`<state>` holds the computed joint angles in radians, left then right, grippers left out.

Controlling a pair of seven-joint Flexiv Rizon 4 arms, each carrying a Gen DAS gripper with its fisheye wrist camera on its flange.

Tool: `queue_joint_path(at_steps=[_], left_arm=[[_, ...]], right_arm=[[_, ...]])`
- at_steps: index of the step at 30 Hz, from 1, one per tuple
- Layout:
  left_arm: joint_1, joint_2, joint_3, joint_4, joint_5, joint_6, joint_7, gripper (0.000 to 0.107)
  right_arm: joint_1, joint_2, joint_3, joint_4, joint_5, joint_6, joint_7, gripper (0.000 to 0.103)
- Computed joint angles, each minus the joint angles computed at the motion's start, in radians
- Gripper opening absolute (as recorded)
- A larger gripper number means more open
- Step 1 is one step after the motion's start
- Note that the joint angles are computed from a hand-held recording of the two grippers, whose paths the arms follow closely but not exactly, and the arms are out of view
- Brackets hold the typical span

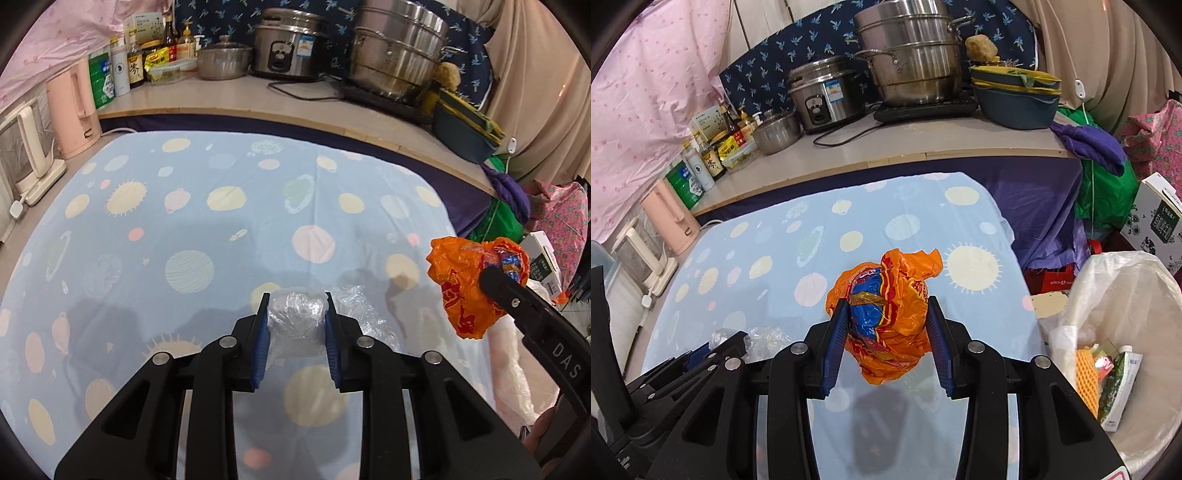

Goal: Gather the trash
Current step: 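Carry the clear wrapper and orange bag over the bin with both tools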

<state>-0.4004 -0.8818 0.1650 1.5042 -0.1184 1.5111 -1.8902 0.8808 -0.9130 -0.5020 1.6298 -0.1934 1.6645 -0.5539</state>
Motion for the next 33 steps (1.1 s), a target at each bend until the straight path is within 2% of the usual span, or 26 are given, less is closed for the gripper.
queue_joint_path(at_steps=[9, 16, 27, 33], left_arm=[[-0.094, 0.048, 0.033, 0.025, 0.025, 0.030, -0.024, 0.025], [-0.151, 0.049, 0.036, -0.007, 0.044, 0.022, -0.022, 0.025], [-0.214, 0.002, 0.007, -0.136, 0.079, -0.030, -0.007, 0.025], [-0.243, -0.044, -0.008, -0.234, 0.105, -0.085, -0.008, 0.025]], right_arm=[[0.123, 0.073, -0.137, 0.202, 0.149, 0.113, -0.055, 0.040], [0.180, 0.111, -0.198, 0.327, 0.281, 0.152, -0.125, 0.040], [0.193, 0.153, -0.224, 0.467, 0.424, 0.210, -0.205, 0.040], [0.156, 0.173, -0.201, 0.518, 0.475, 0.240, -0.241, 0.040]])
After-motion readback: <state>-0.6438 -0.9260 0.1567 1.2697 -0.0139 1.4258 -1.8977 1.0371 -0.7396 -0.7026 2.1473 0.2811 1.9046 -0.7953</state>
